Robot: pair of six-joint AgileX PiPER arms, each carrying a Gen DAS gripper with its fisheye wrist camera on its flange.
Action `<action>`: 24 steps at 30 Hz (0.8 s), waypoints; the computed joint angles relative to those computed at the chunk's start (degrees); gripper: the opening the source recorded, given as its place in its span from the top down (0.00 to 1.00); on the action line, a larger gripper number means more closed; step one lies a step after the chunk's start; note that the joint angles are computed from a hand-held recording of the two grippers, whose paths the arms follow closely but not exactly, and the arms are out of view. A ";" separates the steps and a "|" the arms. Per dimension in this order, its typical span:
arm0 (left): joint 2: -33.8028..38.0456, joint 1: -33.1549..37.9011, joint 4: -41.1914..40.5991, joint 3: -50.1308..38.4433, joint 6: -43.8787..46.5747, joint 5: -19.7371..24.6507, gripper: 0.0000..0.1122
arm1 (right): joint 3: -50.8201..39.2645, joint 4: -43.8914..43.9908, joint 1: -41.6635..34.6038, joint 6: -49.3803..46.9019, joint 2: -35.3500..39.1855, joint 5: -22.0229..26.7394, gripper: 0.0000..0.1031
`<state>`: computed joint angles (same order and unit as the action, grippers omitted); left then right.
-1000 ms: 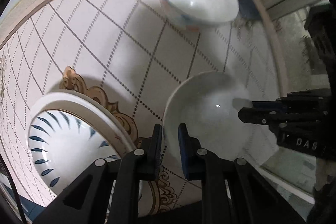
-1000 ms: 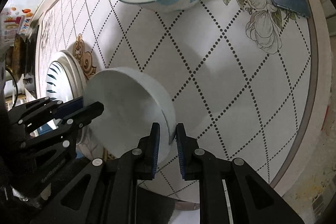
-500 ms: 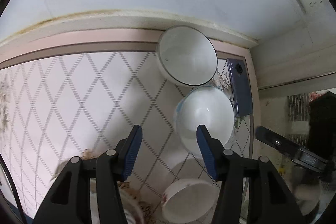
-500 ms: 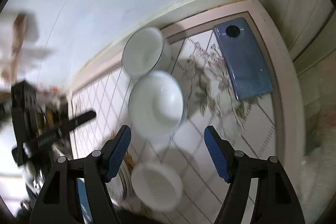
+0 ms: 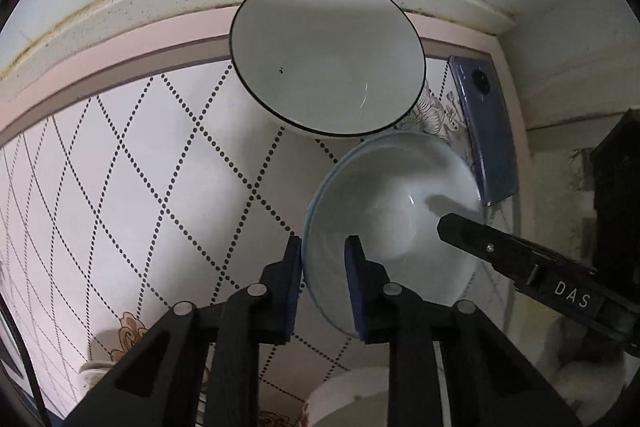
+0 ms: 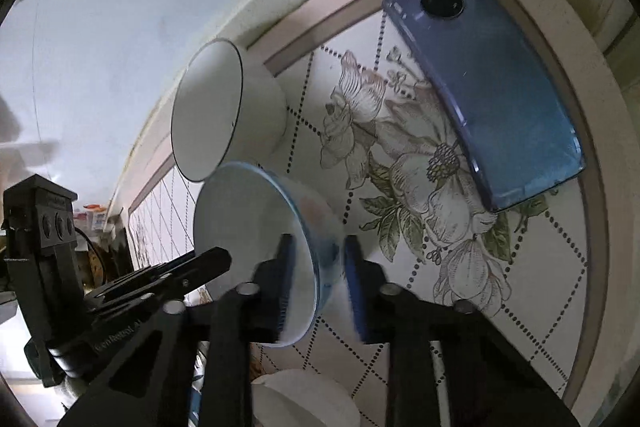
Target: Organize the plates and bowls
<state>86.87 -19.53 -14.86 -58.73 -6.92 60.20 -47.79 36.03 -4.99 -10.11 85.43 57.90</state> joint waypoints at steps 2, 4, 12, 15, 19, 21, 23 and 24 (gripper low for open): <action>-0.09 -0.94 1.34 0.14 -1.30 -0.53 0.86 | 0.20 -1.63 1.93 1.31 0.15 -1.71 0.84; 0.54 -1.11 1.95 0.15 -1.78 -1.32 0.87 | 0.13 -2.92 2.59 1.75 -0.19 -2.03 0.85; -3.09 -1.55 2.72 0.68 -2.23 0.54 0.87 | -1.46 -4.47 3.50 3.58 -2.37 1.40 0.86; -5.47 -2.40 3.25 0.46 -3.05 2.10 0.87 | -1.95 -5.82 4.23 5.67 -4.52 2.92 0.86; -9.61 -3.20 3.62 0.96 -4.16 3.62 0.87 | -2.41 -7.09 4.85 7.71 -8.43 6.03 0.86; -12.16 -3.74 3.62 1.43 -4.96 4.58 0.87 | -2.54 -7.61 5.67 8.91 -10.45 7.51 0.86; -14.70 -4.34 4.08 1.79 -5.84 5.76 0.87 | -2.73 -8.33 6.76 10.35 -12.44 8.85 0.86; -15.95 -4.29 4.10 1.98 -5.76 6.51 0.87 | -2.79 -8.64 7.36 11.18 -13.59 9.62 0.86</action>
